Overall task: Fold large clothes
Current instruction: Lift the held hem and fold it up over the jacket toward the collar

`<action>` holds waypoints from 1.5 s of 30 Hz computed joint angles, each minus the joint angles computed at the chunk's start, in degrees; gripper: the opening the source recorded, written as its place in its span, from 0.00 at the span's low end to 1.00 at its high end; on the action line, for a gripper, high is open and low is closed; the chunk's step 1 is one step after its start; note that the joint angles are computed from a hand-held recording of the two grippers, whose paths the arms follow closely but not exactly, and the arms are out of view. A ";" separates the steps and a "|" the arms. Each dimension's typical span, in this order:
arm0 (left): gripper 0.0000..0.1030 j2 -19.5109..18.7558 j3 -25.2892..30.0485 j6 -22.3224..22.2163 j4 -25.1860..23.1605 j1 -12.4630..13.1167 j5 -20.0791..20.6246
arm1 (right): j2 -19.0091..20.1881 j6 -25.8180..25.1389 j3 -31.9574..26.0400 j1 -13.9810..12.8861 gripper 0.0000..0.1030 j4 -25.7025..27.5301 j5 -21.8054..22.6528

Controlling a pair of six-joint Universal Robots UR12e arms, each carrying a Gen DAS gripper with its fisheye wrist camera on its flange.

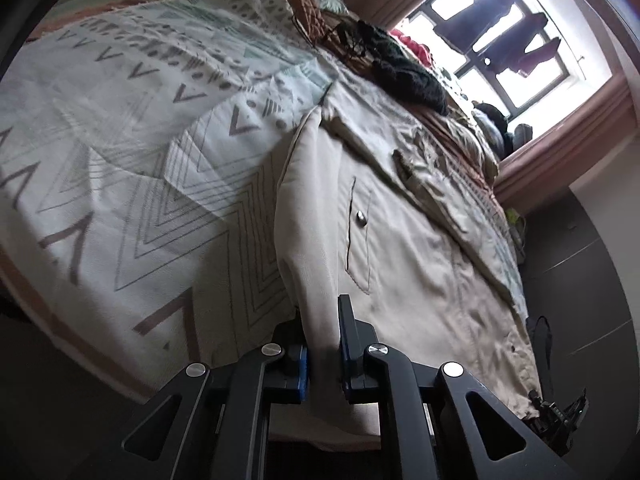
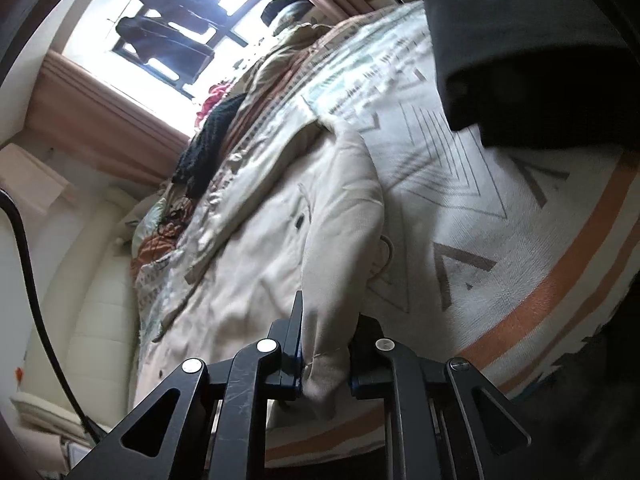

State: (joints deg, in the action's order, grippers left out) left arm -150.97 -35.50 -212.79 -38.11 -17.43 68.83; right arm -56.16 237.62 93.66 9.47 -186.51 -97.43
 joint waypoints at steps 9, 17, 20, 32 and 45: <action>0.11 5.81 -8.37 -1.48 6.81 0.52 -0.69 | -3.18 -3.83 1.14 1.66 0.16 -2.58 -1.65; 0.11 11.65 -17.13 -2.83 14.06 1.12 -1.51 | -6.13 -7.60 3.27 3.62 0.16 -6.38 -3.76; 0.11 13.62 -20.08 -2.49 16.63 1.29 -1.64 | -6.98 -8.58 4.16 4.36 0.16 -7.81 -4.50; 0.11 18.85 -27.86 -3.93 25.33 1.91 -2.15 | -8.95 -10.92 6.40 6.15 0.16 -14.23 -4.91; 0.11 15.08 -18.85 -3.00 21.07 1.69 -1.74 | -7.84 -10.93 2.60 5.03 0.15 -11.76 -5.28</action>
